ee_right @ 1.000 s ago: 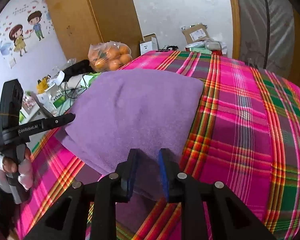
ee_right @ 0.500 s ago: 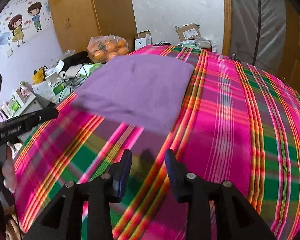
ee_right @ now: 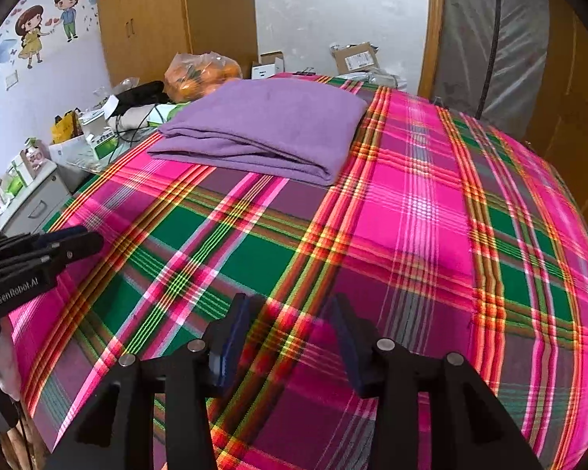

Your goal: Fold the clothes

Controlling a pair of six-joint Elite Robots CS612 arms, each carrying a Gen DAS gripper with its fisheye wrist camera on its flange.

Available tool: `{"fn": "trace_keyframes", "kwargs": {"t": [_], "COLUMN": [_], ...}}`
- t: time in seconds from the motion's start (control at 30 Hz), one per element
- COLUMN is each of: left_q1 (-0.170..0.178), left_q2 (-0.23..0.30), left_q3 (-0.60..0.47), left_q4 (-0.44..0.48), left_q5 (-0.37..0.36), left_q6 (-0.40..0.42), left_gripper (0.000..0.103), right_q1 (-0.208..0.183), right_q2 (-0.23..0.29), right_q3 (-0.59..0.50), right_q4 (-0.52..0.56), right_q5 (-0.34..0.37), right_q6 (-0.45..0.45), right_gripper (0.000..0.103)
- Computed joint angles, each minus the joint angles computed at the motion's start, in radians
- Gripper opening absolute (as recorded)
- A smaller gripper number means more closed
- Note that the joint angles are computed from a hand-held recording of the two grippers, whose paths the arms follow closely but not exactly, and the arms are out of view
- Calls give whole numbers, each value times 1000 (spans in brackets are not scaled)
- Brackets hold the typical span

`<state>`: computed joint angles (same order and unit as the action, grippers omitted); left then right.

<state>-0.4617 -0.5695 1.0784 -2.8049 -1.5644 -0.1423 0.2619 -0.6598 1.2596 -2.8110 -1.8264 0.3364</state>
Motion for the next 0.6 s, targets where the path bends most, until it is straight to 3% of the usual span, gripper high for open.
{"fn": "trace_keyframes", "kwargs": {"t": [0.13,0.4,0.6], "left_q1": [-4,-13,-14], "left_q2": [11,26,34], "left_q3": [-17,-56,-82], "left_q4": [-3,43,80], "left_q5": [10,13,15], "left_q6": [25,81,85], "left_gripper": [37,63,72], "right_q1": [0,-7,-7], "right_q2": [4,13,15], "right_q3": [-10,-27,-32], "right_q4": [18,33,38], "right_q5": [-18,-21,-23], "right_q6": [5,18,22], "right_gripper": [48,57,59]}}
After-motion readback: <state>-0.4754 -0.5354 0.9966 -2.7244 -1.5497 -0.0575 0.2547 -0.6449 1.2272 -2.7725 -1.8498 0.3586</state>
